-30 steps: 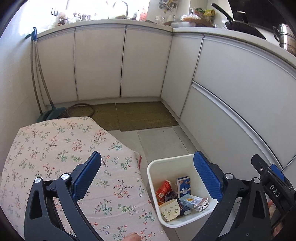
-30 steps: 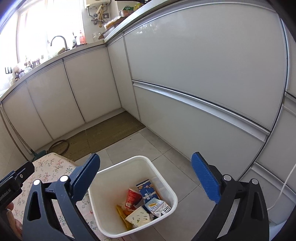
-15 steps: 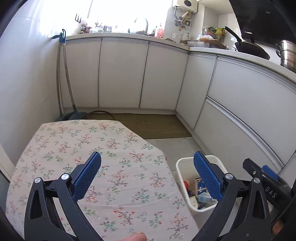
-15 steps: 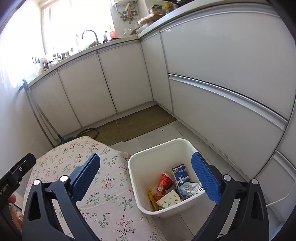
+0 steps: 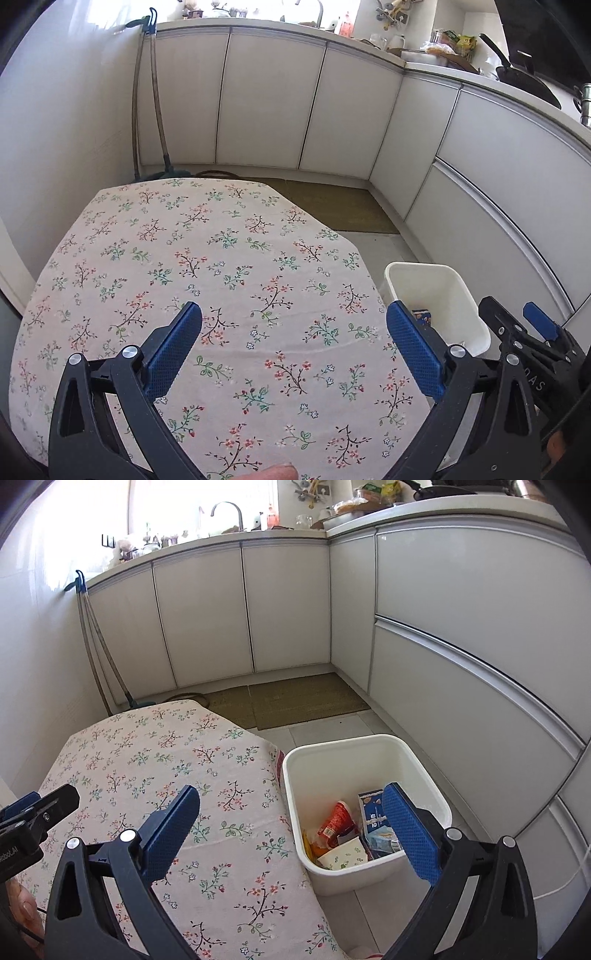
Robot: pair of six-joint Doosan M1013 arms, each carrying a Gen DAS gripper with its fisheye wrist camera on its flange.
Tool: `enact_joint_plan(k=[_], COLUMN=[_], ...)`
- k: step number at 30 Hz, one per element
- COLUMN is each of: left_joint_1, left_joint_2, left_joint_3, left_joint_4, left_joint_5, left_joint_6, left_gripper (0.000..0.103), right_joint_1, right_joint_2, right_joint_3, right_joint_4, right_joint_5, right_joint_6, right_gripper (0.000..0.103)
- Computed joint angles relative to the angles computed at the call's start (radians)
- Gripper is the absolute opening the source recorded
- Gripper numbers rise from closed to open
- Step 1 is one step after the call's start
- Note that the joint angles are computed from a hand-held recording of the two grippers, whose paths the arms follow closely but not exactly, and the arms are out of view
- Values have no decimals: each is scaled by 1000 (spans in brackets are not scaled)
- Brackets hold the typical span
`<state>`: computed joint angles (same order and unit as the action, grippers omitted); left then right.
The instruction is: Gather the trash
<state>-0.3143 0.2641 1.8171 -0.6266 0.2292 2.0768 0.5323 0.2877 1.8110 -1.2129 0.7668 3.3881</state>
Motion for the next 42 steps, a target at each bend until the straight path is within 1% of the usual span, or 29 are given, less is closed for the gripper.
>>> enact_joint_plan(k=[2, 8, 14, 20, 30, 33, 42], left_joint_1=[4, 7, 6, 5, 3, 5, 0], left_joint_2=[5, 16, 27, 35, 43, 45, 44], left_joint_3=[-1, -6, -16, -21, -27, -29, -27], left_joint_4=[-10, 79, 180, 229, 282, 271, 303], left_joint_5=[9, 1, 15, 24, 27, 34, 23], left_joint_6=[9, -77, -183, -233, -282, -274, -291], left_gripper=[96, 96, 96, 96, 96, 96, 96], right_joint_1=[0, -9, -6, -9, -8, -9, -8], right_joint_2=[6, 13, 22, 26, 28, 29, 31], right_joint_3=[-1, -5, -10, -13, -13, -13, -16], right_joint_4=[-4, 16, 7, 18, 26, 29, 43], right_joint_5=[1, -19, -31, -49, -55, -57, -56], right_joint_6=[-2, -18, -40, -62, -80, -86, -100], right_gripper=[96, 96, 96, 96, 96, 96, 96])
